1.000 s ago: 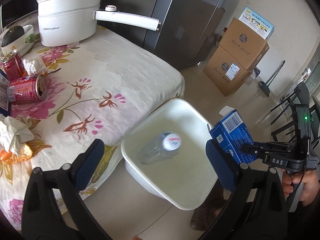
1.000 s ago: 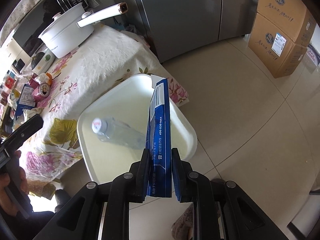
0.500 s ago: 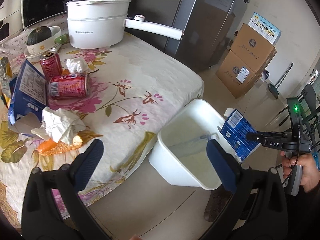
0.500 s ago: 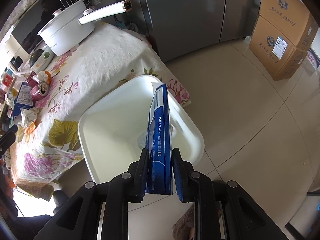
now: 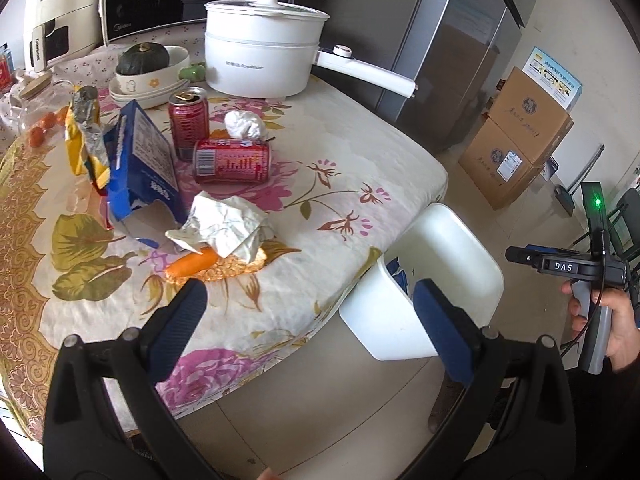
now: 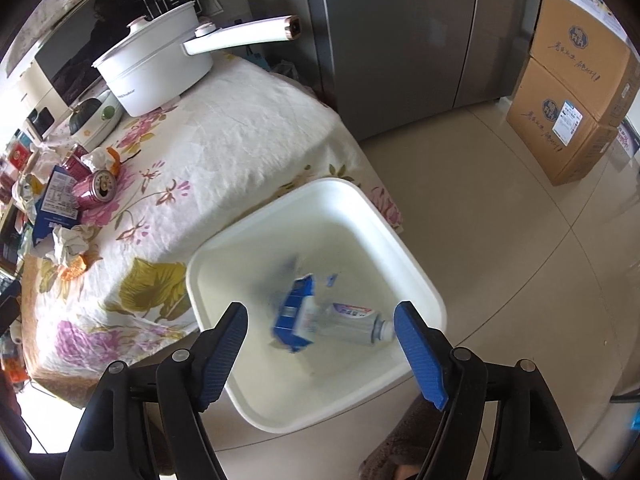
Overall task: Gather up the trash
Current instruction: 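Move both tools back over the table toward the crumpled white paper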
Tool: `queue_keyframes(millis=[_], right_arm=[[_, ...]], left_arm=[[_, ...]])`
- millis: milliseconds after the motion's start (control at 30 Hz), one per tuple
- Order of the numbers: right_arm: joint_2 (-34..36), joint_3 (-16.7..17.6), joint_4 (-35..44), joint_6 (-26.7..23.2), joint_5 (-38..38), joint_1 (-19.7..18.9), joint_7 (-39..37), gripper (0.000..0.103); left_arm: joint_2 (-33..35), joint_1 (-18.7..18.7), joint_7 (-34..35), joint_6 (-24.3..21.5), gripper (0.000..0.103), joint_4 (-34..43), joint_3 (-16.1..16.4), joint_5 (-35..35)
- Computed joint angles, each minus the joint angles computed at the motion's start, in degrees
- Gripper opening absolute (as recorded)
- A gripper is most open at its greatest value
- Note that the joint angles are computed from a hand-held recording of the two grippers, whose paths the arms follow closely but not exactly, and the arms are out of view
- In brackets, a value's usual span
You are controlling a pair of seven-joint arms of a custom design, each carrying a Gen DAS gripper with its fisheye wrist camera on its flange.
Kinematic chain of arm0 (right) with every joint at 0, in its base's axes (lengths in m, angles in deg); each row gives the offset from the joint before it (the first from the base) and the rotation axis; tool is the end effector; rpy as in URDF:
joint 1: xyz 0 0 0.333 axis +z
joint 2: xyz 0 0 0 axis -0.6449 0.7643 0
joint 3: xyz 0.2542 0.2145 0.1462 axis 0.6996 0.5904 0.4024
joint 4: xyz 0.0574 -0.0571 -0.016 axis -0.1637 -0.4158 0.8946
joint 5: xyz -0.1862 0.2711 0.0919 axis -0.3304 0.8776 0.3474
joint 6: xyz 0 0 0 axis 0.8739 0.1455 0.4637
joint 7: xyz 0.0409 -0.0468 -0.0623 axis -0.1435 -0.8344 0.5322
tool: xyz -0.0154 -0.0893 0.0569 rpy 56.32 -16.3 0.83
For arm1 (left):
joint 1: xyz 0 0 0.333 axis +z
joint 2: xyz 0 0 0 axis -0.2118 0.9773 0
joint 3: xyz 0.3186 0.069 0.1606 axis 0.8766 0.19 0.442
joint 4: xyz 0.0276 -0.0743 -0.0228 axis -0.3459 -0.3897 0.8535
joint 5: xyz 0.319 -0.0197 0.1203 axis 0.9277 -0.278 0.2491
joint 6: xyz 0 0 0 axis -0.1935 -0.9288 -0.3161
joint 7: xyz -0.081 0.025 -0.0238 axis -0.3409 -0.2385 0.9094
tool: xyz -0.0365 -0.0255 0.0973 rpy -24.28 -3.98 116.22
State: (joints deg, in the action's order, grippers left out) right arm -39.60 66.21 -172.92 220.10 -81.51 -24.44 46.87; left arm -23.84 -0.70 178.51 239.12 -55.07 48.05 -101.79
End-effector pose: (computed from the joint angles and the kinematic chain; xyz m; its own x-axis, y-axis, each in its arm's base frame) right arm 0.6511 0.0696 0.3909 -0.3673 -0.9226 -0.1180 -0.8184 0.3809 -0.4303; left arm 0.7364 -0.0656 0.4080 -0.4902 -0.8447 0.2149 -0.7522 0.2854 -0.5940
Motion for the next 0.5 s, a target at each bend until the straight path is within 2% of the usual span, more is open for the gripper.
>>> queue_keyframes(millis=[500], right_arm=[[4.7,1.0,11.0,-2.4,-2.5,4.3,-1.2,0.083]], left_arm=[[0.0,3.4,-2.1,-1.4,0.102,1.2,1.6,-1.5]])
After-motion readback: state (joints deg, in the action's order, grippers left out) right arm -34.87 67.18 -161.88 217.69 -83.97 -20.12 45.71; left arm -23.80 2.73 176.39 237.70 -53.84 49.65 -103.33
